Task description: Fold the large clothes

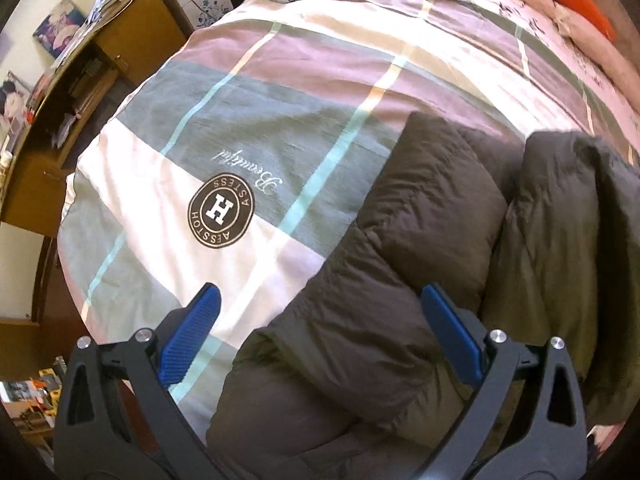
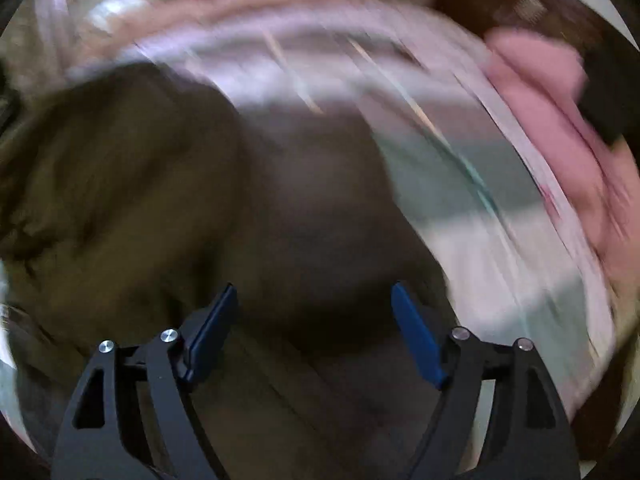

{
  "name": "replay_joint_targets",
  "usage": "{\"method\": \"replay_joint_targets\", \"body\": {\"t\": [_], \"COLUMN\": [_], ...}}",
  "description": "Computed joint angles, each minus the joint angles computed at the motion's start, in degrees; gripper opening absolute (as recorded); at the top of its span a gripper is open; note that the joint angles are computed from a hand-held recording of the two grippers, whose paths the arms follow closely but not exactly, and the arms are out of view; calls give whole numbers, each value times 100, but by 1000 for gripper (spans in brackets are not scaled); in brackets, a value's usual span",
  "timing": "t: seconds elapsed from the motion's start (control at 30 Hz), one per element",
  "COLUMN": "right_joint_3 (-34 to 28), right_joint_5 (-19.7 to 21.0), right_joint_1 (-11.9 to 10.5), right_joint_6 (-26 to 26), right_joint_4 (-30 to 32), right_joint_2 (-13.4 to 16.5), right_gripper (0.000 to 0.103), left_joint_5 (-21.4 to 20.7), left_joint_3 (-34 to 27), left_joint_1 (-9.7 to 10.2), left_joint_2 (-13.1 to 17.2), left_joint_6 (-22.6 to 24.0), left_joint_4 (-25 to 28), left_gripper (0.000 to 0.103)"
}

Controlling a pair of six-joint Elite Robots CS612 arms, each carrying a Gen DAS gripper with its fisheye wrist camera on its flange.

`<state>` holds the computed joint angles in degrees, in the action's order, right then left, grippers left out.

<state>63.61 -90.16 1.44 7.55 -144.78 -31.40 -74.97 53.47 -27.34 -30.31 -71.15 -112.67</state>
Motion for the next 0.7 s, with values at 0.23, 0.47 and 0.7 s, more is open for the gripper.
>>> {"method": "replay_joint_targets", "body": {"t": [0.23, 0.47, 0.7], "right_joint_3": [-346, -2448, -2441], "right_joint_5": [4147, 4294, 3604], "right_joint_1": [-200, 270, 381], "right_joint_6": [2092, 3631, 2412], "right_joint_4": [-570, 671, 472], "right_joint_2": [277, 1409, 1295], "right_gripper": [102, 102, 22], "left_joint_5": [-102, -90, -261], "left_joint_3": [-134, -303, -102], "left_joint_1": [-44, -34, 39], "left_joint_2": [74, 182, 87], "left_joint_6": [222, 415, 216], "left_joint_4": [-89, 121, -137], "left_gripper": [101, 101, 101]}}
